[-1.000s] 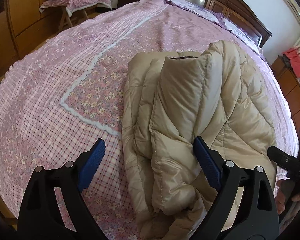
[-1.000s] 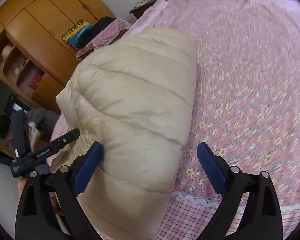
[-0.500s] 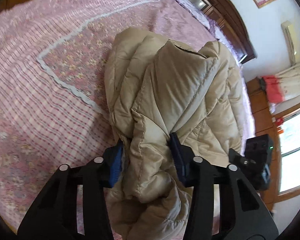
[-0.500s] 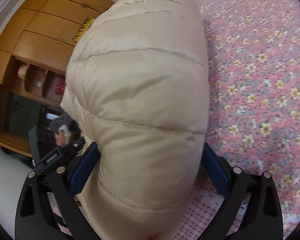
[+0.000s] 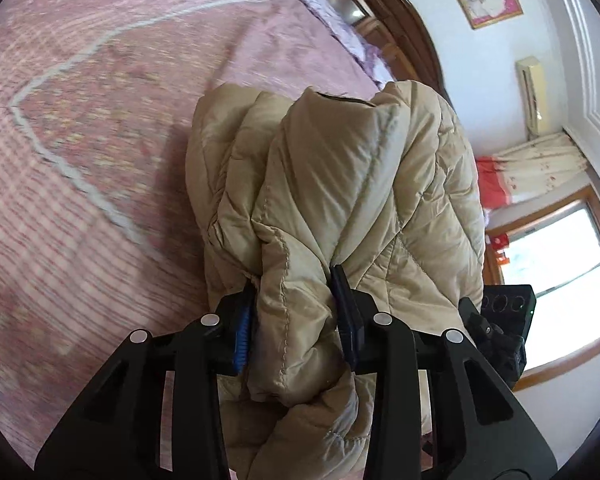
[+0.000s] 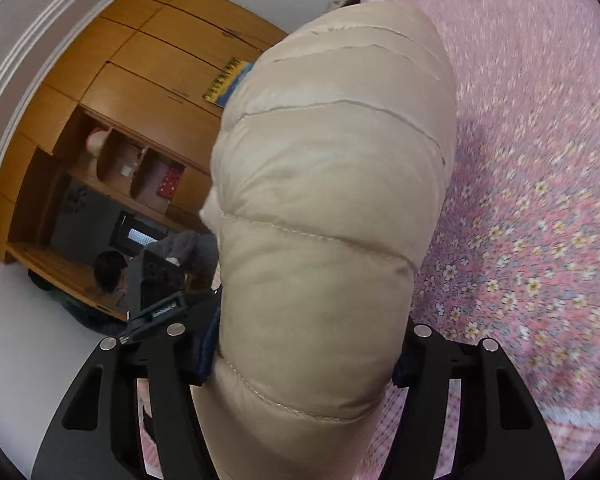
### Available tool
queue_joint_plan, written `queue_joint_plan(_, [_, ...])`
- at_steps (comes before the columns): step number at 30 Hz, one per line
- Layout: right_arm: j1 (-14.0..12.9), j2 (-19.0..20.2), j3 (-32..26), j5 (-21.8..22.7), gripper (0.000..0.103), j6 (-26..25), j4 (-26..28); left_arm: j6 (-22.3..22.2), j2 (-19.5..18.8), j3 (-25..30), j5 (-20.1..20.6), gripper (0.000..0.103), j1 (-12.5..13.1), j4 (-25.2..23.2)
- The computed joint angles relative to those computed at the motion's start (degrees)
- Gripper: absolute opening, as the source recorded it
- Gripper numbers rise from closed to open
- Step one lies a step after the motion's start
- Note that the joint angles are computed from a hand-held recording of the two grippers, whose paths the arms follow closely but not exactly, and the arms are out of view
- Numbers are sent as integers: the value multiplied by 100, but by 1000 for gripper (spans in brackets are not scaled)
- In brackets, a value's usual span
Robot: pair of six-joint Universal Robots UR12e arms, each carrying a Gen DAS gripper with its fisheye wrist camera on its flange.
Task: Fold large clothes
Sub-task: 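Lift the bundle with both tools and fold it over onto itself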
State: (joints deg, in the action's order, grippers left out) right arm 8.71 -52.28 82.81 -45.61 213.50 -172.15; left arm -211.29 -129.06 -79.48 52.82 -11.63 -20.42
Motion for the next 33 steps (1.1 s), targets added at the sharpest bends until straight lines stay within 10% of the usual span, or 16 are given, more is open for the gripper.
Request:
queue_joint_plan(15, [-307, -1245, 1508, -1040, 61, -264, -137, 1021, -365, 868, -272, 33, -702, -1129])
queue_joint_plan(26, [-447, -1259, 2087, -1596, 80, 10, 1, 1684, -420, 1058, 1152, 53, -1040, -1749])
queue_joint_plan(33, [-149, -1607, 2192, -2902, 82, -259, 273, 1969, -133, 670, 1968, 55, -1193, -1435])
